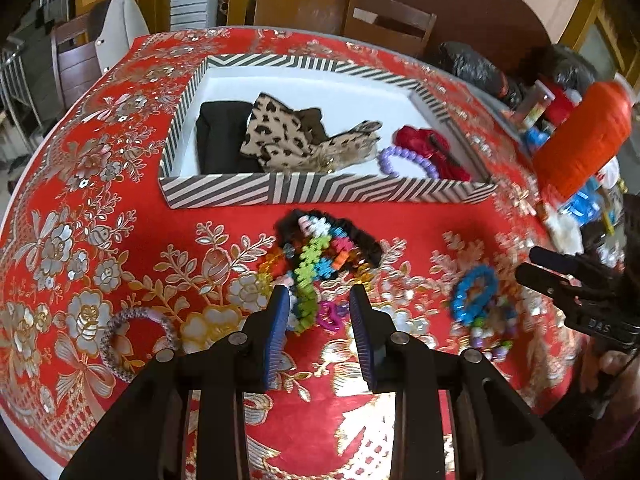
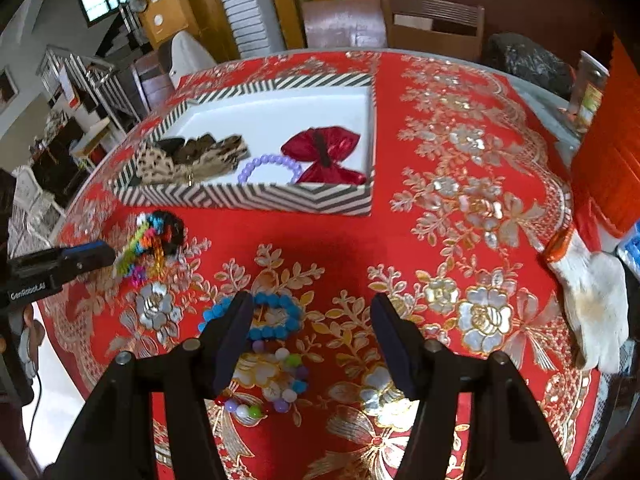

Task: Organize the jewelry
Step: 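Grasp the multicolour flower bracelet with the left tool while the right tool grasps the blue bead bracelet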

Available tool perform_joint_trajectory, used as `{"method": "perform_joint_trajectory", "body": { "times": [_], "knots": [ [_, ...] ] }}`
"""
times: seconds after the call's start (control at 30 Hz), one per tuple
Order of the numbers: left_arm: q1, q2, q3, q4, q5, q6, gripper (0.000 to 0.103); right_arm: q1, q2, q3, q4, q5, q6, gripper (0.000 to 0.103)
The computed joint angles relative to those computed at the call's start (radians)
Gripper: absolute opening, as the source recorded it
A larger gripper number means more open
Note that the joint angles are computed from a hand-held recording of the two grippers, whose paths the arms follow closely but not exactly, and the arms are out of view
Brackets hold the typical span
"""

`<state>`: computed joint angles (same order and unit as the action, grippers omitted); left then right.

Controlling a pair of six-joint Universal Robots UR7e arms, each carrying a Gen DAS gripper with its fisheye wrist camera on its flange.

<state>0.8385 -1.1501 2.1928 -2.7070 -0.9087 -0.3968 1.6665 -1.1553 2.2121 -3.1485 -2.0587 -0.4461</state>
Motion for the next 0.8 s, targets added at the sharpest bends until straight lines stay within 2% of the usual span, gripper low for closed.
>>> {"method": "perform_joint_trajectory", "body": {
  "times": [0.17,0.3,0.37,0.4,0.43,0.5,0.53,0.63,0.8],
  "knots": [
    [0.013,0.018,-0.009,0.004,0.006,0.003,0.024,0.0,0.039,-0.005,-0.027,-0.03,-0.027,0.057],
    [0.018,0.027,-0.019,0.017,0.004,0.004,0.024,-0.01,0.068,-0.016,-0.031,-0.037,-0.043,0.047],
    [0.026,0.029,-0.018,0.007,-0.005,0.01,0.022,-0.013,0.084,-0.017,-0.047,-0.046,-0.06,0.039],
    [0.031,0.028,-0.014,-0.011,-0.016,0.016,0.019,-0.014,0.09,-0.016,-0.06,-0.046,-0.068,0.033],
    [0.033,0.027,-0.014,-0.015,-0.022,0.018,0.011,-0.013,0.095,-0.014,-0.08,-0.043,-0.08,0.023],
    [0.038,0.019,-0.01,-0.025,-0.039,0.02,0.006,-0.016,0.094,-0.014,-0.08,-0.017,-0.089,0.009],
    [0.036,0.012,-0.007,-0.028,-0.041,0.021,0.0,-0.012,0.098,-0.014,-0.092,-0.021,-0.093,0.009],
    [0.028,-0.027,0.009,-0.045,-0.067,0.037,0.0,-0.006,0.086,-0.007,-0.103,0.002,-0.09,0.009],
    [0.009,-0.069,0.009,-0.028,-0.063,0.048,0.0,0.004,0.044,0.008,-0.12,0.059,-0.072,0.009]
  ]
}}
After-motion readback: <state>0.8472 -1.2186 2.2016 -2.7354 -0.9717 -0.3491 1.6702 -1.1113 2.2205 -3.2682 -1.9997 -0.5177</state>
